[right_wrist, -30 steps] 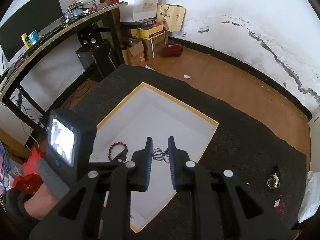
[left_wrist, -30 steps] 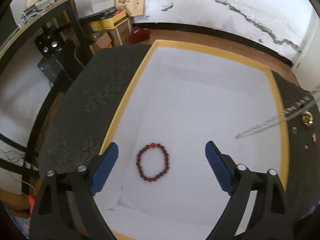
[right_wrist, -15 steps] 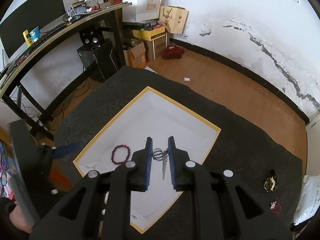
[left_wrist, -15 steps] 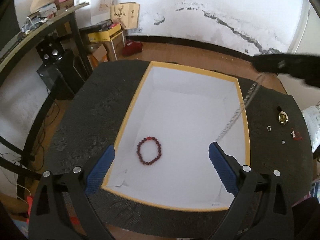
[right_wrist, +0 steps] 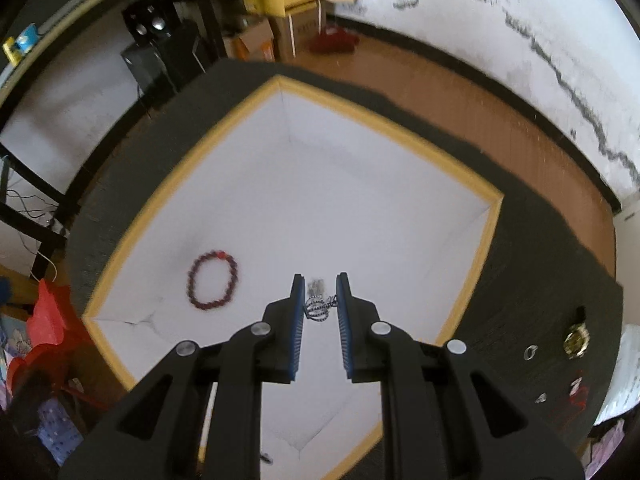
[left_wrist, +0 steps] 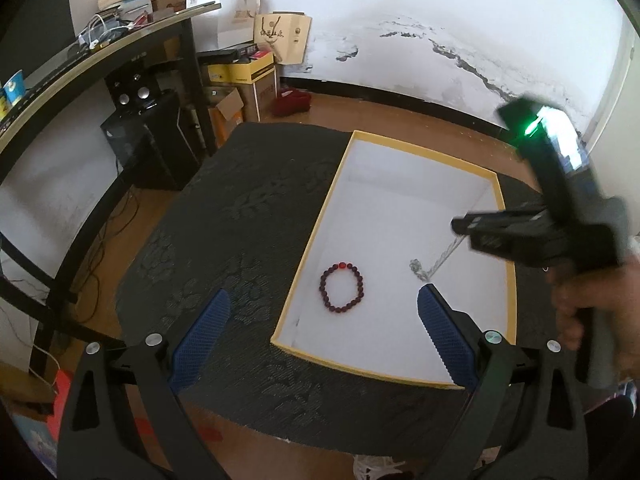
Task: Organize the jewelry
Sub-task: 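Open the right tool to drop the silver chain into the box, then move the left tool back to the silver ring and close on it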
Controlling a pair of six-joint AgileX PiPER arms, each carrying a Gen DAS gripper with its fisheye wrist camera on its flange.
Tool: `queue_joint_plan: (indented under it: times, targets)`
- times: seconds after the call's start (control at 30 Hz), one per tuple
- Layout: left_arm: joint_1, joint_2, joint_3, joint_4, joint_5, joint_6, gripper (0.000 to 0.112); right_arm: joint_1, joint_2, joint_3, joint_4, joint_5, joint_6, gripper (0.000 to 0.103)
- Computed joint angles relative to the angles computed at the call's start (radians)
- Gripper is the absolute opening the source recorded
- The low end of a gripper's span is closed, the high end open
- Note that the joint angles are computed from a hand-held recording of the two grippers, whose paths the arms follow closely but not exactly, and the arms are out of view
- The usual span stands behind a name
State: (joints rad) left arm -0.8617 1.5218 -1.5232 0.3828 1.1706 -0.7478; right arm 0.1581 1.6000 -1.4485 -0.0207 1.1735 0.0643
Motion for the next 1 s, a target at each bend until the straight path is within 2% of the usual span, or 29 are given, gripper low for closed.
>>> queue_joint_plan:
  times: [0.27,0.3,0.33,0.37,0.4,0.5,0.57,0.67,0.8,0.9,1.0]
  targets:
    - [0.010,-0.018,0.028,-0.009,-0.019,0.000,0.093,-0.010,0.036,0.083,-0.005,-0.054,0.021,0.018]
    - [0.011,-0.018,0.029,-0.011,-0.020,-0.001,0.093,-0.014,0.033,0.091,-0.003,-0.058,0.021,0.034]
    - [0.011,-0.018,0.029,-0.012,-0.021,-0.001,0.093,-0.019,0.024,0.102,0.009,-0.068,0.009,0.047]
    - [0.010,-0.019,0.031,-0.011,-0.022,-0.002,0.093,-0.016,0.022,0.102,0.013,-0.073,0.005,0.071]
    - [0.008,-0.018,0.031,-0.011,-0.022,-0.003,0.093,-0.015,0.012,0.110,0.013,-0.084,0.000,0.084]
    - [0.004,-0.014,0.027,-0.010,-0.018,-0.003,0.093,-0.021,-0.006,0.108,0.034,-0.068,-0.030,0.086]
    - [-0.005,-0.009,0.022,-0.006,-0.016,-0.014,0.093,-0.030,-0.031,0.108,0.049,-0.056,-0.049,0.095]
    - [-0.027,0.007,-0.002,0.001,-0.006,-0.029,0.093,-0.053,-0.089,0.121,0.060,-0.033,-0.080,0.096]
    - [-0.086,0.050,-0.064,0.030,0.019,-0.054,0.097,-0.076,-0.282,0.208,-0.027,-0.064,-0.100,0.096]
    - [-0.133,0.097,-0.117,0.038,0.028,-0.070,0.097,-0.194,-0.423,0.276,0.012,-0.064,-0.193,0.096]
    - [-0.181,0.177,-0.206,0.025,0.042,-0.080,0.097,-0.461,-0.544,0.345,0.162,-0.041,-0.414,0.096]
